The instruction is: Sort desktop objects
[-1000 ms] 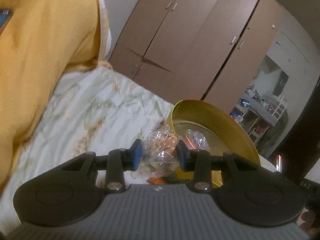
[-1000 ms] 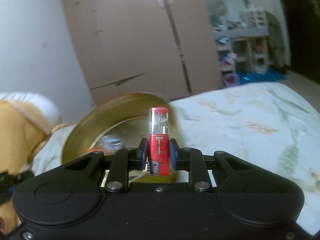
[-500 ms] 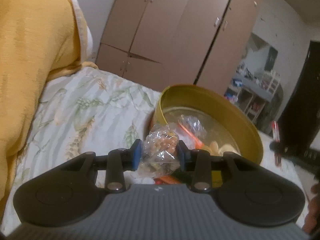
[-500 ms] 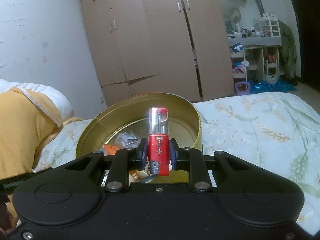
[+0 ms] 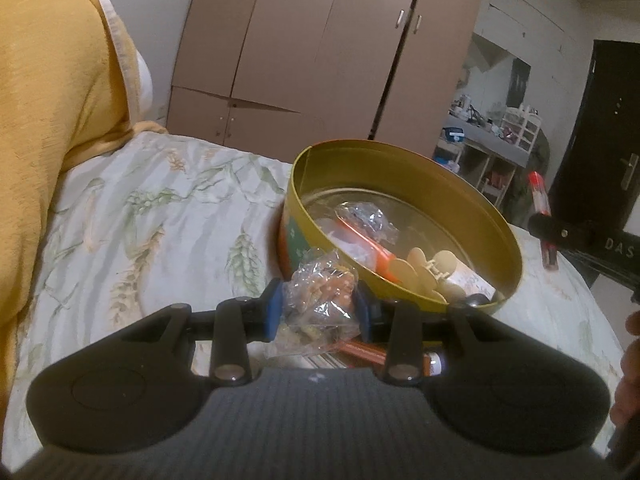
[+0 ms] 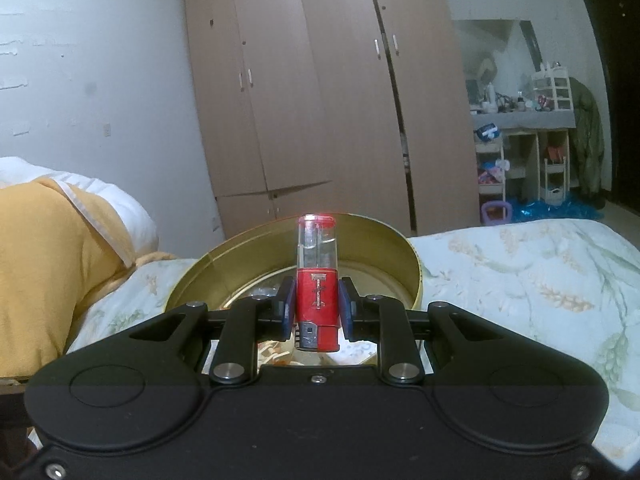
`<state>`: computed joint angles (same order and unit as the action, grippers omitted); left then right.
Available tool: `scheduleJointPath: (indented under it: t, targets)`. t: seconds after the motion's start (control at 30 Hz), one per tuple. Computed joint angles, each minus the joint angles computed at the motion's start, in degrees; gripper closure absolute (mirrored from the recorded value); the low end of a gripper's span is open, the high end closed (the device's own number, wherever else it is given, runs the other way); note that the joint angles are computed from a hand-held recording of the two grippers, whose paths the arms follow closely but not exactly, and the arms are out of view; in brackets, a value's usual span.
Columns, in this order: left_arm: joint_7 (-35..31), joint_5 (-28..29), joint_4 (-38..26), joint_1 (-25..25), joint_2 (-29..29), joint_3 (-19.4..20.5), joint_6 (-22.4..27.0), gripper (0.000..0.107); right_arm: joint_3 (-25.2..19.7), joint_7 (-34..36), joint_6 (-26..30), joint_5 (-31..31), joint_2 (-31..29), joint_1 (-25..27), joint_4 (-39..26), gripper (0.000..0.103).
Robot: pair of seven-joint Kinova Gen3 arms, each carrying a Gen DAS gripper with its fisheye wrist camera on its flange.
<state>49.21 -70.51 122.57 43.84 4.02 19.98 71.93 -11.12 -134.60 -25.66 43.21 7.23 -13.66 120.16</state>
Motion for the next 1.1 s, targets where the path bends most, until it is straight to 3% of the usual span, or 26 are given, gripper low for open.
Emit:
scheduleJointPath:
  t: [0.1,0.33,0.4,0.5,0.57,0.6,0.63,0.7,0.77,0.87,1.1]
  targets:
    - [-0.30,0.14,-0.24,0.33,0.45,0.12,0.82,0.066,0.10,0.70,-0.61,-1.15,0.45,-0.05,0.32,0.082]
    - [1.47,-0.86,1.39,-0.42,-0.19,-0.31,-2.40,0.066,-0.66,-1.04,-1.76,1.35,2.85,0.78,-0.92,0.082]
    - [1.04,-0.82,1.52,-0.86,-0.25,-0.44,-3.62,0.066,-0.44,1.34,-1.60,-0.36,3.64,0.08,-1.16,0.082]
    - [1.39,-0.80,1.68,-1.01,-0.17,-0.38,-4.17,0.066,-4.54,6.16,-0.89,-3.18,5.45,2.89,-1.82,0.081]
    - [2.07,-0.93,1.72,-0.64,-0.06,-0.13,-3.53,0.066,-4.12,8.76,-1.46,-7.69,6.18,1.93,-1.35,0.063]
    - [2.24,-1.07,1.74,-0.54,-0.02,-0.09,-3.34,0.066,-2.32,9.71,-2.71,-10.02,6.31,0.25,-0.69,0.036]
    - [2.05,-1.03,1.59,-0.46,0.14,-0.06,-3.12,0.066,0.33,10.35,-4.90,-12.35,6.21,-1.94,0.23,0.018]
    - [1.31,-0.68,1.29,-0.50,0.30,-0.21,-3.16,0.066,2.77,13.22,-8.77,-17.01,6.38,-4.05,1.77,0.016]
    - [1.04,-0.50,0.96,-0.33,0.55,-0.24,-2.66,0.066,1.47,14.56,-9.04,-18.89,6.97,-3.16,1.70,0.017]
    - [0.82,-0.34,0.22,0.59,1.21,-0.05,-0.08,0.066,-0.86,10.19,-5.77,-16.44,7.48,-0.50,-0.15,0.016]
    - [2.50,2.16,-0.67,1.28,1.12,-0.38,3.70,0.066,-0.11,8.27,-11.55,-18.62,7.42,1.04,2.23,0.009]
